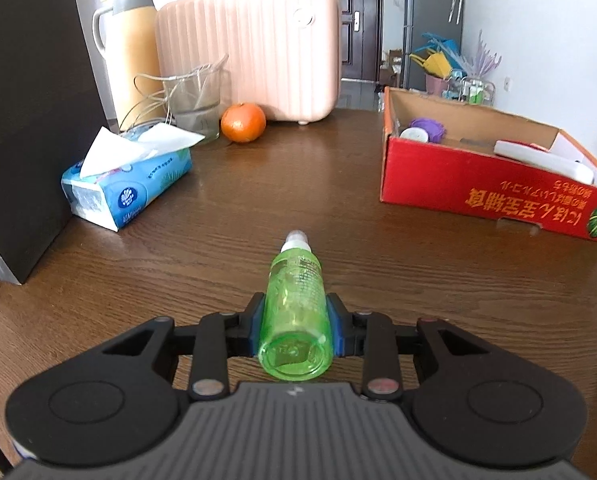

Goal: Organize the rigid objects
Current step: 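Carry the green spray bottle and the white cap over the red box with both grippers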

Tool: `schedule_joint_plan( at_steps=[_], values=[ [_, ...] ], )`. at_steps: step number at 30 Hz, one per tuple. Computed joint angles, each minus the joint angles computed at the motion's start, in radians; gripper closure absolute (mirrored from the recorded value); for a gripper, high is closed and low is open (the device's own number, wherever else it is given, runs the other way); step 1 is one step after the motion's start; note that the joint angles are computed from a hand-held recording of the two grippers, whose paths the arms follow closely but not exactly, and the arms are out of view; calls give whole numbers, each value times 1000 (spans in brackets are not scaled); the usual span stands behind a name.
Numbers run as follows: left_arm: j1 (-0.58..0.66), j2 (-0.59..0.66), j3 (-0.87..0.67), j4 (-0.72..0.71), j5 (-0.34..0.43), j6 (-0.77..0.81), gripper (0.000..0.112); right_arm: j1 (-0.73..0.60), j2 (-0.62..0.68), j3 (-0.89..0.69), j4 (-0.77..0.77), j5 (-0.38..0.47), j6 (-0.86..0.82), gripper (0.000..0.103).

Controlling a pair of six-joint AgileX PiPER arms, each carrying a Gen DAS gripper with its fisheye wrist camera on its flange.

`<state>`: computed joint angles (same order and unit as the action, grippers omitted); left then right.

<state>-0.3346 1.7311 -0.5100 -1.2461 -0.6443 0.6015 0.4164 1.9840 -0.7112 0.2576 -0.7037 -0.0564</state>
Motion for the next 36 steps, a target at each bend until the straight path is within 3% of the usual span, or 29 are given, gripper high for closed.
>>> schedule_joint_plan(
  at_steps=[22, 36],
  values=[
    [-224, -99, 68, -13, -123, -91, 80, 81, -26, 52, 17, -46, 28, 64],
    [-348, -148, 47, -66, -145, -48, 80, 159, -69, 68, 10, -56, 56, 64]
  ],
)
